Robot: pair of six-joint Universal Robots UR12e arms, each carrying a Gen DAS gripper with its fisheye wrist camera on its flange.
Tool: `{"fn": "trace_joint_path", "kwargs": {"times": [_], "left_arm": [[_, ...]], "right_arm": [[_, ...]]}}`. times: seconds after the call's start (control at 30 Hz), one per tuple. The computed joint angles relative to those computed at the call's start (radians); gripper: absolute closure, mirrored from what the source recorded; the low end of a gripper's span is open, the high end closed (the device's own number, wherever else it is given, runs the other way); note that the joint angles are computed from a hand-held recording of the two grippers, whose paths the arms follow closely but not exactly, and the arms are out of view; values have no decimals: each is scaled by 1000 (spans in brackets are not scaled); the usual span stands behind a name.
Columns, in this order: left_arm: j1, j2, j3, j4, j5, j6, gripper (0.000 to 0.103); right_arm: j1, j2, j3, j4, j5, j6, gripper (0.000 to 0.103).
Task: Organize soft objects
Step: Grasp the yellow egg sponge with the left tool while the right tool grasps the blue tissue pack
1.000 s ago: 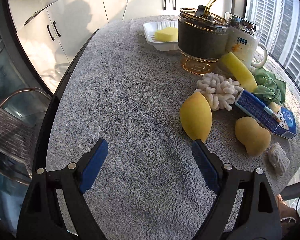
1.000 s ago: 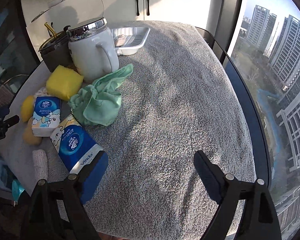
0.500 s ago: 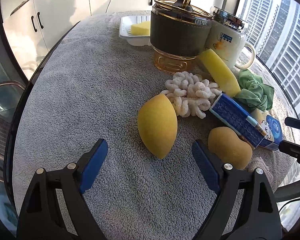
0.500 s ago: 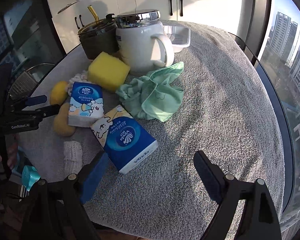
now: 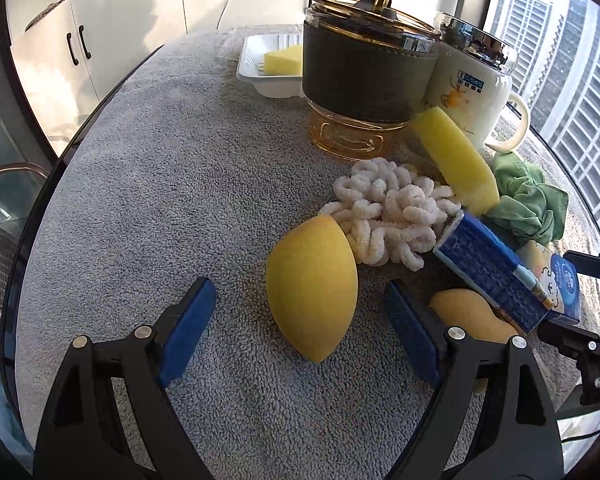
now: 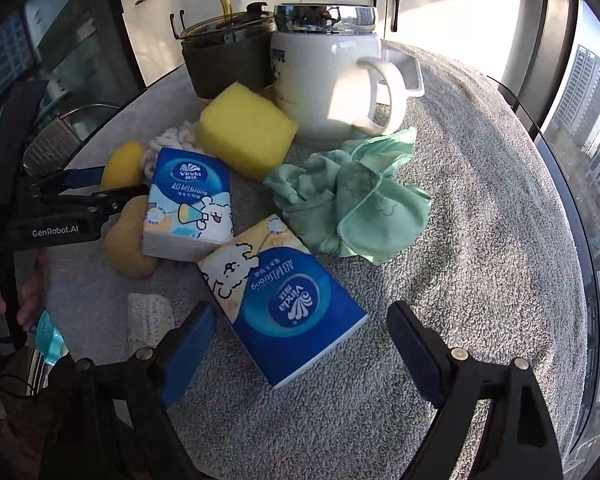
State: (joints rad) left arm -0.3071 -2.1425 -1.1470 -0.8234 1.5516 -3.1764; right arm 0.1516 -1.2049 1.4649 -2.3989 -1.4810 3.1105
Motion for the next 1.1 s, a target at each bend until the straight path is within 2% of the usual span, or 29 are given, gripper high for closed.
{"fn": "trace_joint_path", "kwargs": {"times": [0.1,0.23,0.33,0.4,0.47,0.53,0.73,1.0,1.1], "left_arm": [[-3,-4,3,7,7,3,17],[-5,0,-8,25,7,4,17],[-5,3,-13,27,8,-4,17],[-6,6,-20,42,6,-1,25],[-8,11,-32,69,16,4,53],[-10,12,-33,72,32,10,64],[6,20,-39,67,-24,-34,67],[10,41,-58,73,-9,-26,67],[9,47,-61,73,24,-17,67]], "right_arm": [[7,4,-1,-10,-16,-9,14],[9,9,-4,-6,-8,-9,23],[7,9,0,-8,5,-3,24],[6,5,6,-16,10,-3,25],[4,4,10,-23,15,3,26],[0,0,18,-34,25,5,27],[-10,-11,32,-47,48,16,28],[-17,-37,48,-57,28,23,28],[-21,-46,50,-53,19,27,28]]}}
